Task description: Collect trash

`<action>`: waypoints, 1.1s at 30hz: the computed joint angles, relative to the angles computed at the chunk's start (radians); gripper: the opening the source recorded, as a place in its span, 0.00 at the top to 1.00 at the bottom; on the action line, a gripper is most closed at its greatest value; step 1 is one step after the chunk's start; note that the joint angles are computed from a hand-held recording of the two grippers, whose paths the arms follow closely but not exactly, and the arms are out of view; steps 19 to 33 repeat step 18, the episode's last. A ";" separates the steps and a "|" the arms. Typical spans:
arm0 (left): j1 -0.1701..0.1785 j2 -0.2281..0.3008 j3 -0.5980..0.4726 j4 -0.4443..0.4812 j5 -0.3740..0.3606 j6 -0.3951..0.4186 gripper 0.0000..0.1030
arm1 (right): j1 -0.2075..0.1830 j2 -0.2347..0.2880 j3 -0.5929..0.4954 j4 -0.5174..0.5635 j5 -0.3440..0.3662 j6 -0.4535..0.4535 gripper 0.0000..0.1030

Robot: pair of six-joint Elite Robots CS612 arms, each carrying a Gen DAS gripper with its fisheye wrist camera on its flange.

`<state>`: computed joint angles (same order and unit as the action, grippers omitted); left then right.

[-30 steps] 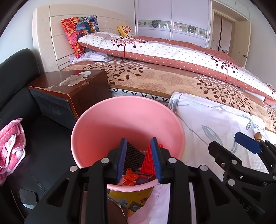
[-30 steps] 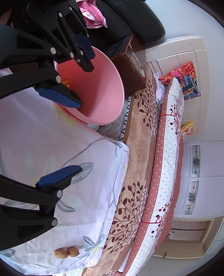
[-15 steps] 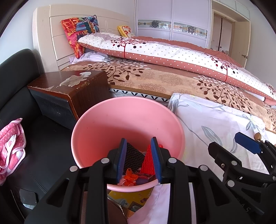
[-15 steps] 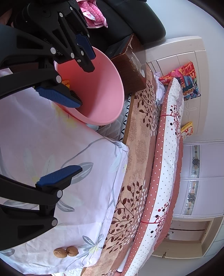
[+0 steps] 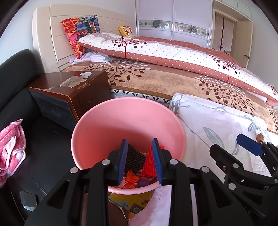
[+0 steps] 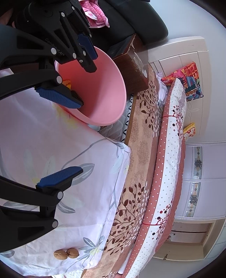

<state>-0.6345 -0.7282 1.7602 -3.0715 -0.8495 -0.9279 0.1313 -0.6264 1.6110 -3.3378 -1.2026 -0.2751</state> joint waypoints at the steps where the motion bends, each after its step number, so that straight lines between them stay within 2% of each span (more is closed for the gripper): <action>1: 0.000 0.000 0.000 0.000 0.001 -0.001 0.71 | 0.000 0.000 0.000 0.000 0.000 0.000 0.34; 33: -0.002 0.001 -0.002 -0.006 0.027 -0.004 0.71 | -0.004 0.000 0.001 -0.014 -0.001 0.013 0.34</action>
